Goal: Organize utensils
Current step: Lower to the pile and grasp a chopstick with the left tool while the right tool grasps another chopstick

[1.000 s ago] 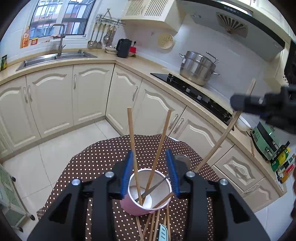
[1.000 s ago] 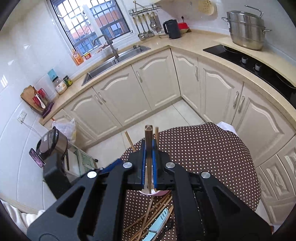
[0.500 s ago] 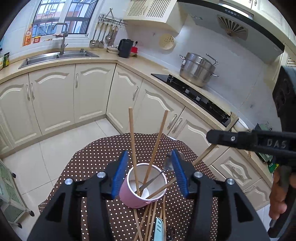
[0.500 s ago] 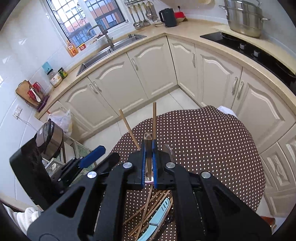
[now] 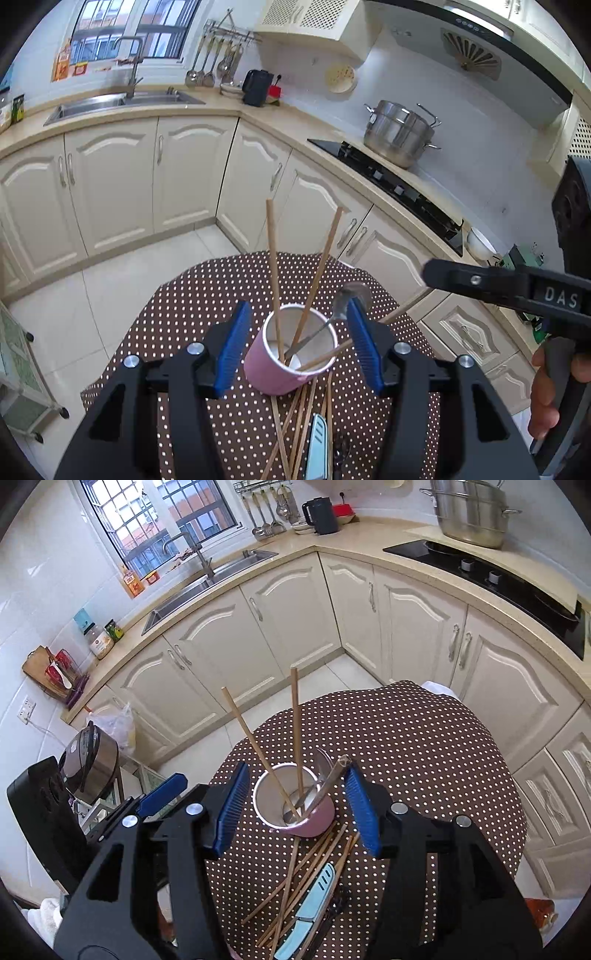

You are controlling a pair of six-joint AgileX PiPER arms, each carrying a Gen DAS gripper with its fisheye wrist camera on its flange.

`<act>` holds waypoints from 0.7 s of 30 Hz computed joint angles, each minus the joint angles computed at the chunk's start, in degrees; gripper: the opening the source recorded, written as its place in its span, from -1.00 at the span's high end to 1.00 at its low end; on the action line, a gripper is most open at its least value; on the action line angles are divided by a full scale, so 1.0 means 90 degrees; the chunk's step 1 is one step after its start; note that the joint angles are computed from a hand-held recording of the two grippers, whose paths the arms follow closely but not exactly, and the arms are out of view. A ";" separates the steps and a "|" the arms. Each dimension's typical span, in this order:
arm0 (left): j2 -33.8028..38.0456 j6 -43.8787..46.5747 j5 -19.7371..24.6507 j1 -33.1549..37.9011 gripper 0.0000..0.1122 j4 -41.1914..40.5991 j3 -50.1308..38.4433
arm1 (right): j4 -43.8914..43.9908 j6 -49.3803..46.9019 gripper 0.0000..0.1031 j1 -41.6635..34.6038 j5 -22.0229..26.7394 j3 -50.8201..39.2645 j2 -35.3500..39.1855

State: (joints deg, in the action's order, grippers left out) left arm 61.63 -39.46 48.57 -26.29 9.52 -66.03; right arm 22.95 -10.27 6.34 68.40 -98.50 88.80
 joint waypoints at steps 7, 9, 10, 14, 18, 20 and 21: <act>-0.0079 0.0457 0.0367 0.0505 0.04 -0.0844 0.0352 | -0.0174 -0.0304 -0.15 -0.0459 -0.0201 0.0952 -0.0531; -0.0015 0.0708 0.0502 0.0674 0.04 -0.1207 0.0490 | -0.0227 -0.0334 -0.15 -0.0616 -0.0195 0.1264 -0.0603; 0.0092 0.0812 0.0622 0.0724 0.04 -0.1389 0.0533 | -0.0224 -0.0365 -0.15 -0.0739 -0.0196 0.1485 -0.0633; 0.0419 0.0981 0.0823 0.0707 0.04 -0.1788 0.0733 | -0.0310 -0.0328 -0.15 -0.0911 -0.0208 0.2064 -0.0697; 0.0867 0.1153 0.0949 0.0594 0.04 -0.2096 0.0896 | -0.0377 -0.0406 -0.15 -0.1058 -0.0217 0.2578 -0.0657; 0.1050 0.1211 0.0913 0.0532 0.04 -0.2261 0.0987 | -0.0419 -0.0476 -0.15 -0.1107 -0.0268 0.2822 -0.0628; 0.1160 0.1163 0.0922 0.0448 0.05 -0.2262 0.0995 | -0.0419 -0.0504 -0.15 -0.1134 -0.0262 0.2910 -0.0607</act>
